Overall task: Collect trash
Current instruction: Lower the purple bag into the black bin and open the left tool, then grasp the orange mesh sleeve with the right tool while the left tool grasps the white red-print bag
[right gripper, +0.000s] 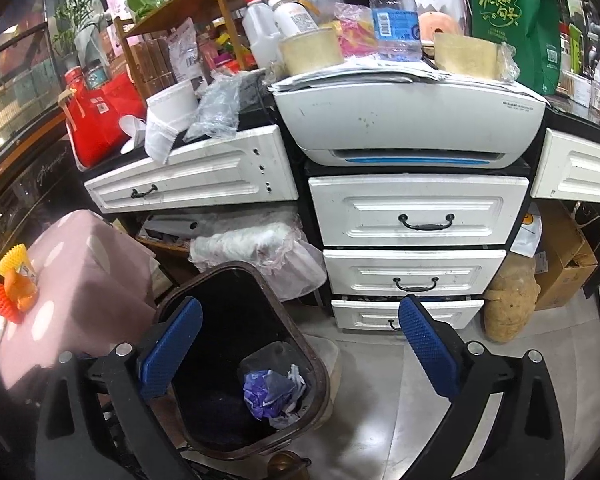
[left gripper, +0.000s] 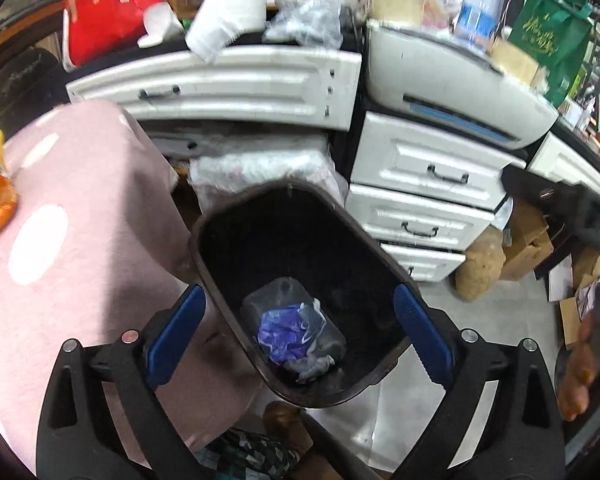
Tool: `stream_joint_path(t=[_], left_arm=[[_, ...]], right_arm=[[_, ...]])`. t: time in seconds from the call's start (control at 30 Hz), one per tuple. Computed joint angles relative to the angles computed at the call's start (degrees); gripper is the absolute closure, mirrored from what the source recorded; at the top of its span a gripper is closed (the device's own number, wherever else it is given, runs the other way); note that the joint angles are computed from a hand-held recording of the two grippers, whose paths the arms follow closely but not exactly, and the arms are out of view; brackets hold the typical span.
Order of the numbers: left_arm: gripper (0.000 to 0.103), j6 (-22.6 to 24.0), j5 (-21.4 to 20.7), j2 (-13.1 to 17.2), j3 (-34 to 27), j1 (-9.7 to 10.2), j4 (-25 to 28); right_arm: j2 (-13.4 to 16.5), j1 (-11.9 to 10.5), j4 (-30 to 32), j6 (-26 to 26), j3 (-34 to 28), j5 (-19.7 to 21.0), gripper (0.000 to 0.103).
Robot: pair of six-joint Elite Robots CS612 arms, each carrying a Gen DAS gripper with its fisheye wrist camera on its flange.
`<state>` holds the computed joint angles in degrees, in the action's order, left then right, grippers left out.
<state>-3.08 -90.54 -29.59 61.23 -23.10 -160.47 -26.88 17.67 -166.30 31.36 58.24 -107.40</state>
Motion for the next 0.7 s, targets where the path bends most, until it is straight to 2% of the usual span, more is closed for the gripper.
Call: stream_joint_path(t=[0.4, 0.53, 0.7], left_arm=[[0.007, 0.46, -5.73, -6.0, 8.26, 0.86, -11.04], [0.006, -0.03, -4.67, -7.48, 10.73, 1.33, -14.6], [0.006, -1.17, -3.28, -8.89, 13.17, 2.53, -16.34]], right_arm=[[0.06, 0.8, -1.29, -3.41, -1.39, 1.13, 0.006], [0.3, 1.24, -2.16, -6.03, -2.46, 2.23, 0.006], [1.09, 1.91, -3.18, -9.69, -4.83, 4.87, 0.006]])
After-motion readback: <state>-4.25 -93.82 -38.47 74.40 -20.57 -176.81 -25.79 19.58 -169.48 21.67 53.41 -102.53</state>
